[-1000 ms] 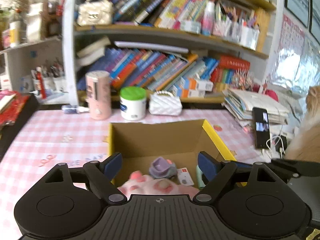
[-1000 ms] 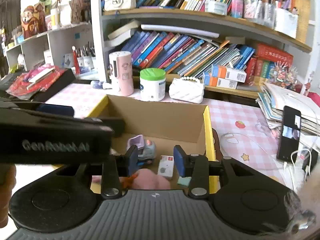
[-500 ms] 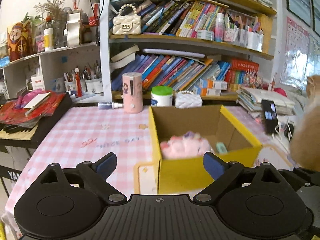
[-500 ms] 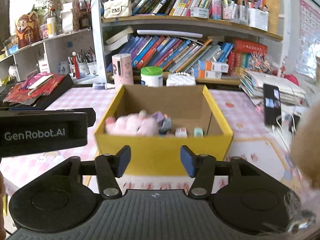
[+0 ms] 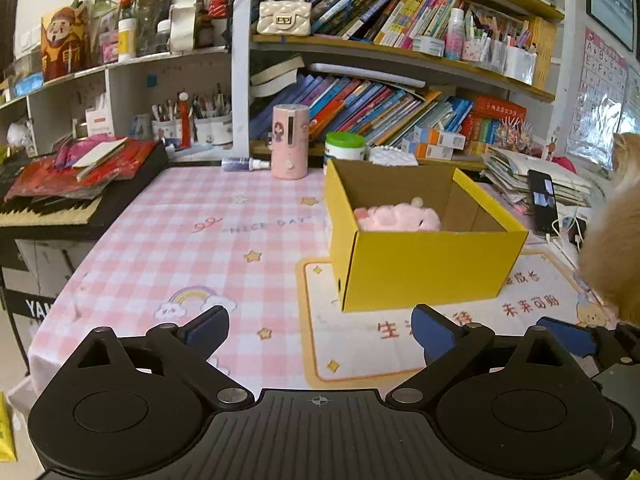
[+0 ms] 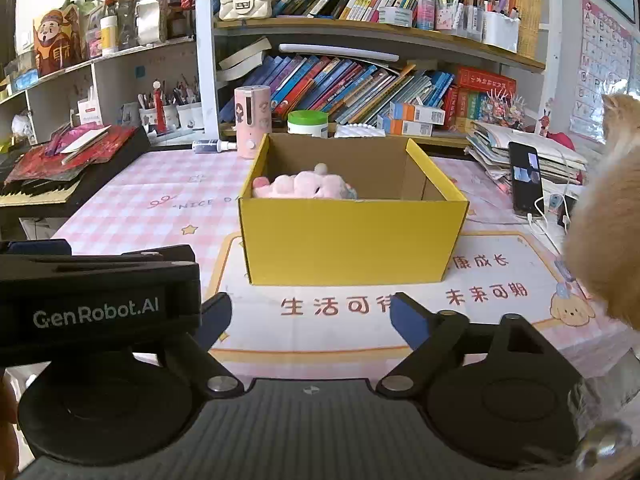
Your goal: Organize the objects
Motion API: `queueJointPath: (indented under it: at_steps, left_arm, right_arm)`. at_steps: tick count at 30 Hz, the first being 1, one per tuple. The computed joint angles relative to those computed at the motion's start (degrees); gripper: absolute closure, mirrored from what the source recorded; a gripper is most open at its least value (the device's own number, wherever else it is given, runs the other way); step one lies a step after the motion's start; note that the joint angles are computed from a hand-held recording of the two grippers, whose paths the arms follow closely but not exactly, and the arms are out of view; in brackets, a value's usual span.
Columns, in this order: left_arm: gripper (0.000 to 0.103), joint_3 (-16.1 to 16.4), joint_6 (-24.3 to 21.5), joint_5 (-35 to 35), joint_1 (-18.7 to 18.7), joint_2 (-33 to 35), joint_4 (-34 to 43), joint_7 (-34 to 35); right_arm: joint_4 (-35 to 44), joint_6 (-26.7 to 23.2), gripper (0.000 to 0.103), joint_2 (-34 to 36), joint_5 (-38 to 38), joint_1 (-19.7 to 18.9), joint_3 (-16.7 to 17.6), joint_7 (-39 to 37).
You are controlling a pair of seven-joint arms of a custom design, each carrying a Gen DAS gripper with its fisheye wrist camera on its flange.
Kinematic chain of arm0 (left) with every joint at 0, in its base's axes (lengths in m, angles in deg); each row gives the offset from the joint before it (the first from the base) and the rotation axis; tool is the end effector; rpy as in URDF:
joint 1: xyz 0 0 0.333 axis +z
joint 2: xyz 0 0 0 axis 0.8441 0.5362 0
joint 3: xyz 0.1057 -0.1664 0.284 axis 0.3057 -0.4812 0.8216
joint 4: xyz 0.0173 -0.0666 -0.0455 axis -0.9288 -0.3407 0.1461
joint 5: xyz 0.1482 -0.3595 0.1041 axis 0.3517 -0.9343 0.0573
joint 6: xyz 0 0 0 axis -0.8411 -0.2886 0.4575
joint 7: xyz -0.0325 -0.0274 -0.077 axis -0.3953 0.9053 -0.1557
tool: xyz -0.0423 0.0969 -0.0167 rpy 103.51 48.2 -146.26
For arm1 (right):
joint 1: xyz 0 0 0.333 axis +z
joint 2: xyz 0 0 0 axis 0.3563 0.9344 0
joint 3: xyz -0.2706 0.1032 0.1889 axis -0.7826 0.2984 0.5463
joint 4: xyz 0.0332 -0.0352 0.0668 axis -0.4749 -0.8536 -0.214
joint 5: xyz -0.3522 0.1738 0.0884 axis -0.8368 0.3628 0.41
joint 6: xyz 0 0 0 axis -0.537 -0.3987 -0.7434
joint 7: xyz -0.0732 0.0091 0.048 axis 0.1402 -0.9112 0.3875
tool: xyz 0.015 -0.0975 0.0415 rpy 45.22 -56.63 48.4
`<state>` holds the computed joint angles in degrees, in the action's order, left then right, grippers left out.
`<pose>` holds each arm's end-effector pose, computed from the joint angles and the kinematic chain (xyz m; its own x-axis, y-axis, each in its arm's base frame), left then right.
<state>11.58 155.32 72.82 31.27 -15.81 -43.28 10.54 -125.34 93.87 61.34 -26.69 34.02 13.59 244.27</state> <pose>0.6019 -0.3815 0.5140 -0.1675 -0.9840 0.0612 -0.5748 0.0470 -0.8169 0.5839 0.1822 0.4987 -0.0447 -0.9990 0.0037 -0.5684 0.0224 -0.8224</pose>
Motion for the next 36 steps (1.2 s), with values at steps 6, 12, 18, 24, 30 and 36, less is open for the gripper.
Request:
queueJointPath:
  at_steps: [6,12,18,24,30,36]
  left_arm:
    - [0.003,-0.37,0.00,0.58,0.50,-1.80,-2.63,-0.18]
    - [0.003,-0.40,1.63,3.98,0.81,-3.24,-4.36,-2.06]
    - [0.000,-0.79,1.52,5.43,1.32,-3.83,-5.12,-4.43]
    - [0.000,-1.58,1.26,6.86,2.05,-3.96,-5.03,-6.25]
    - [0.000,-2.28,0.21,4.60,2.43,-3.79,-4.78,-4.35]
    - [0.000,-2.26,-0.93,3.92,2.19,-4.00,-4.90,-3.66]
  right_arm:
    - [-1.11,-1.49,0.005,-1.00,-2.68,0.62,0.85,2.78]
    - [-1.35,-2.80,0.002,-1.43,-3.47,0.93,1.68,3.39]
    - [-1.88,-3.30,0.001,-1.88,-2.66,0.88,2.06,3.33]
    - [-2.09,-3.02,0.000,-2.11,-2.72,0.74,2.20,3.85]
    - [-2.09,-2.77,0.000,-2.13,-2.16,0.56,2.26,3.60]
    - [-2.12,-2.11,0.000,-1.88,0.89,0.55,2.20,1.19]
